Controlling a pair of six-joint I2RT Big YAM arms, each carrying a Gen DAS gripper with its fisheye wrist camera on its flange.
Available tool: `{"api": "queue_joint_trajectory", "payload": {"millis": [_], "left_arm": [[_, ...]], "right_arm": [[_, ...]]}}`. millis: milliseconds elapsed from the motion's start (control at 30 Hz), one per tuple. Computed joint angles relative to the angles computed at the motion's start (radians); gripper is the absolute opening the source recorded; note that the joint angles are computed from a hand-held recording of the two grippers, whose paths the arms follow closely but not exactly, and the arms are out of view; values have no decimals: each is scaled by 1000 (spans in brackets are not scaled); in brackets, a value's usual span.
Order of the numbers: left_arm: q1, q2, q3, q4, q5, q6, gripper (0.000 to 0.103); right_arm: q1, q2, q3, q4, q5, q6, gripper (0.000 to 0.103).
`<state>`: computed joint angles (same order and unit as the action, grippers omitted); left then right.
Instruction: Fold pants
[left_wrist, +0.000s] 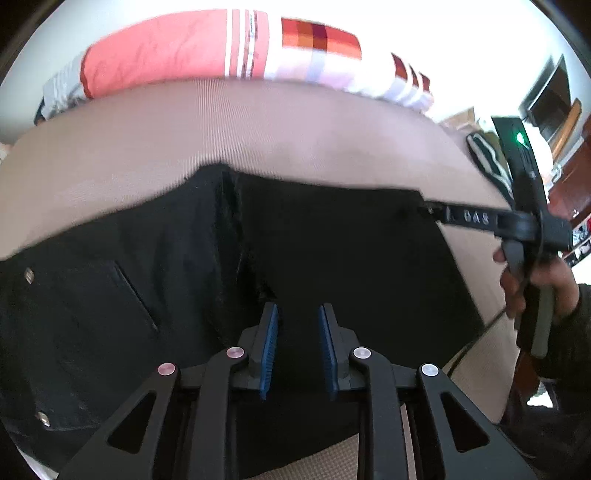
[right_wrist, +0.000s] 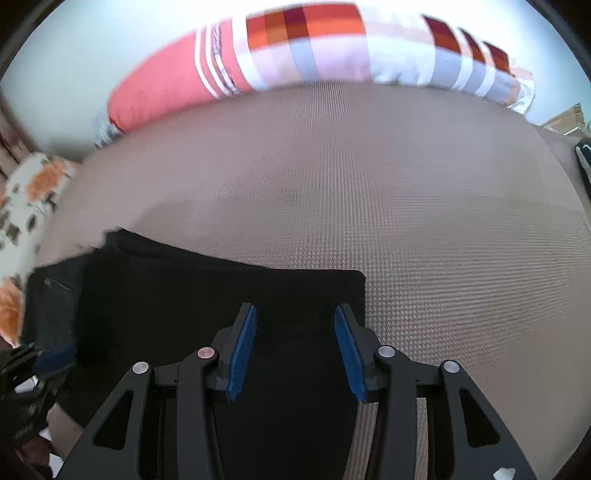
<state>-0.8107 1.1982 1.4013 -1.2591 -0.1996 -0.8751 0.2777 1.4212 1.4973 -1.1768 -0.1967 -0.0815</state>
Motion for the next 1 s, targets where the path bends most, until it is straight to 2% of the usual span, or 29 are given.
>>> {"api": "queue_joint_trajectory", "payload": {"millis": [67,200,333,367,433,567,733,833,1000], "left_arm": [[6,6,-25,-2,23,-20,24],[-4,-20,-73,32,-1,-21,24],[9,-26,-77,28,14,-46,24],[14,-27,-77,23,14,-57,30],[19,-28,-73,-20,5,-103,45],[20,-76,-103,-39,-2,-157,45],[-10,-131,-120,-104,-85,-225,45],[-10,-181,-142,-127,-106,-265,46],[-4,-280,-144,-218,-149,-317,47]], "right_arm": [[7,1,-11,20,9,-3,42],[21,-3,-12,16,40,-33,43],[11,-20,-15,-34,10,-43,43],[9,-38,-36,-48,0,-40,43],[11,-81,-79,-53,1,-55,43],[21,-146,-140,-87,-6,-79,43],[44,-201,-184,-130,-6,-104,44],[68,-206,-186,-138,0,-98,44],[102,-212,-191,-153,-32,-92,44]]}}
